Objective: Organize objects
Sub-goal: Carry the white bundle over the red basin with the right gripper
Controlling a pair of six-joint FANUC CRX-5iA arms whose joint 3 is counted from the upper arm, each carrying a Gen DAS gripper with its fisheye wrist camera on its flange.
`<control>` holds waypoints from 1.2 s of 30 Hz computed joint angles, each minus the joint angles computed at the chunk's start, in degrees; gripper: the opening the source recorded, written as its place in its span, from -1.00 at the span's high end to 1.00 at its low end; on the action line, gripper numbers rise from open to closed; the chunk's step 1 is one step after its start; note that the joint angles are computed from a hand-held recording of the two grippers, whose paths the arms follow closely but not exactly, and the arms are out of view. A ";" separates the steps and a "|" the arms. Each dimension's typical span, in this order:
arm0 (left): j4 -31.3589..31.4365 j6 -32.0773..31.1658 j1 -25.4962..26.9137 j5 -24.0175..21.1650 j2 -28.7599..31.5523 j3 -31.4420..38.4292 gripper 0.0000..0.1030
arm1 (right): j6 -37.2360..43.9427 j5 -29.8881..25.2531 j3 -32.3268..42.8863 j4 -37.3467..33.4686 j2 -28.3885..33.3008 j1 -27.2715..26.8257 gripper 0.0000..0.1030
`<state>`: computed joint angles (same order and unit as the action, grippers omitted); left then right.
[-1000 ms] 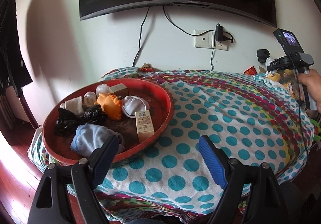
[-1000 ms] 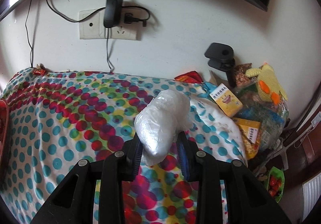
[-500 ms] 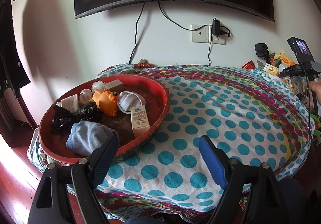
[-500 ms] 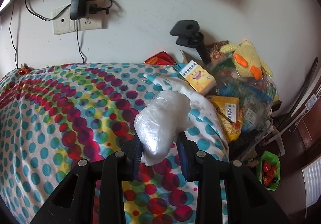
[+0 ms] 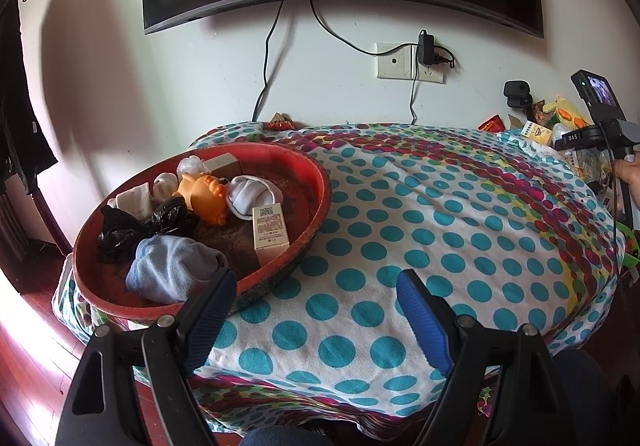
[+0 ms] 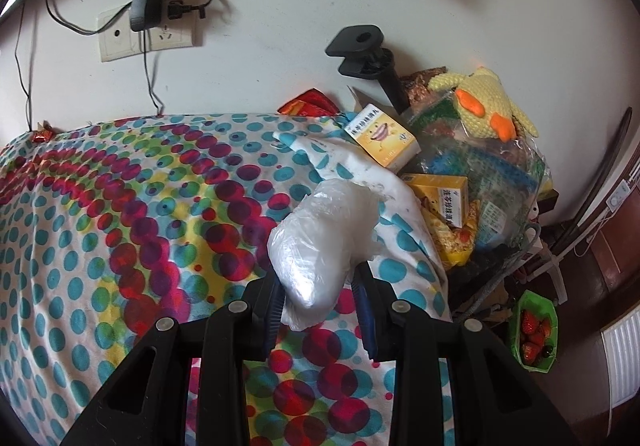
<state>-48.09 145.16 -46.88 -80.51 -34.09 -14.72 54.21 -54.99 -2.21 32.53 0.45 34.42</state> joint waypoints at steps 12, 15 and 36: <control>-0.98 2.39 -3.27 -2.22 0.43 0.77 -0.64 | 2.06 1.29 2.04 -1.30 0.71 7.03 0.42; -1.19 3.09 -4.10 -2.80 0.58 0.91 -0.64 | 2.37 1.65 2.57 -1.61 1.19 9.17 0.43; -1.83 10.99 -9.00 -14.50 -5.18 -0.31 -0.64 | 14.55 3.46 12.21 -11.37 6.07 29.84 0.42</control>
